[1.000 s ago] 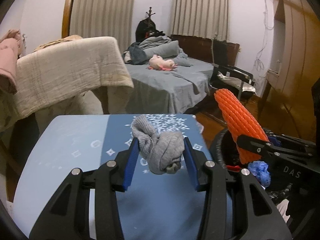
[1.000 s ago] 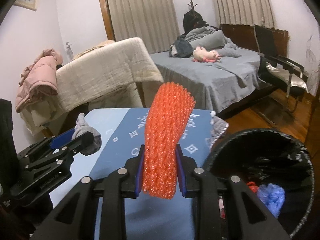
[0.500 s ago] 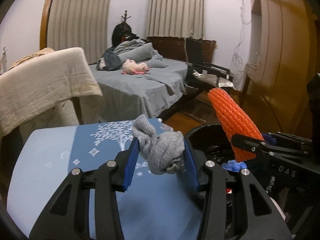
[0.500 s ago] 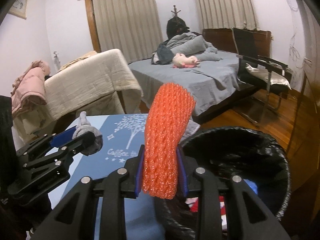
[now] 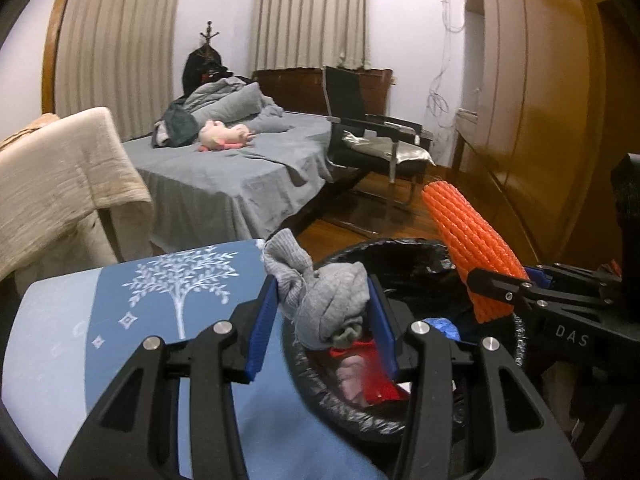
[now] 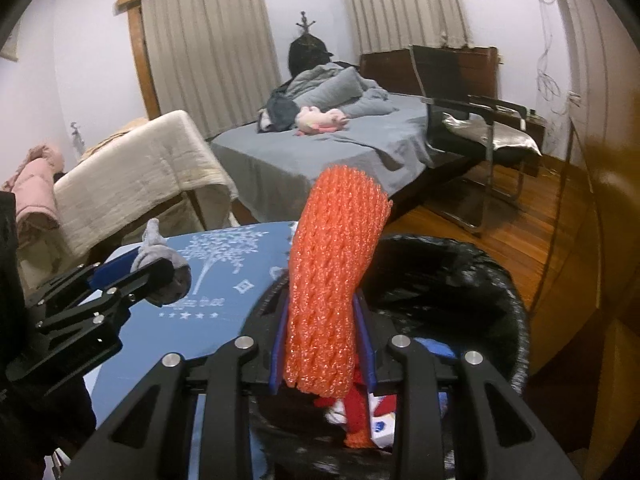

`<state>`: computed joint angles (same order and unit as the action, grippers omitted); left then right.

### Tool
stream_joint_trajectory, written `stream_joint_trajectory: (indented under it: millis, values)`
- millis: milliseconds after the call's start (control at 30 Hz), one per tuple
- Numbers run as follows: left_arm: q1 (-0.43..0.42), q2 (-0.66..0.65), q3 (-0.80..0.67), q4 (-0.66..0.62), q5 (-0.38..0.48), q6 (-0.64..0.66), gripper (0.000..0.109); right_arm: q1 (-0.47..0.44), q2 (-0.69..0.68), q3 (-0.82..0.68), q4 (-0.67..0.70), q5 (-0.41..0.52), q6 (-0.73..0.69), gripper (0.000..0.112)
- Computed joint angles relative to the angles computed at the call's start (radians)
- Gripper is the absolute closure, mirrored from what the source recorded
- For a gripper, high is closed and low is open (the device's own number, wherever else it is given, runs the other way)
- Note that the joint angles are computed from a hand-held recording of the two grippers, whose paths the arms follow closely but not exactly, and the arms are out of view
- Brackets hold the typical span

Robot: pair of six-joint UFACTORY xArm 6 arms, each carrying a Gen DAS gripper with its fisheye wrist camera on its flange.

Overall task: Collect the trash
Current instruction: 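Carry the grey cloth and orange mesh strip over the bin, then open both grippers to drop the grey cloth and orange strip into the bin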

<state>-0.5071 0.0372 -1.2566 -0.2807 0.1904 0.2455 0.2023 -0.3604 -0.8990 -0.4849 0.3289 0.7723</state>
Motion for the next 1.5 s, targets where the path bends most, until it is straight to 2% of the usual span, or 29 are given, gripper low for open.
stream_joint_trajectory:
  millis: [533,867,1067,1267,1500]
  values:
    - [-0.080,0.146,-0.129,-0.137,0.021,0.160,0.066,-0.102,-0.060,0.098,0.065,0.009,-0.068,0.082]
    - [-0.093,0.272,-0.261,-0.125,0.074,0.140,0.066,-0.136,-0.010,0.094,0.121,-0.004,-0.133,0.082]
    - [-0.091,0.344,-0.357,-0.127,0.132,0.134,0.061,-0.152,0.042,0.072,0.127,-0.015,-0.151,0.079]
    - [-0.082,0.384,-0.425,-0.148,0.168,0.131,0.047,-0.163,0.073,0.059,0.115,-0.020,-0.138,0.062]
    - [-0.060,0.350,-0.393,-0.083,0.144,0.059,0.028,-0.161,0.056,0.066,0.072,-0.017,-0.098,0.041]
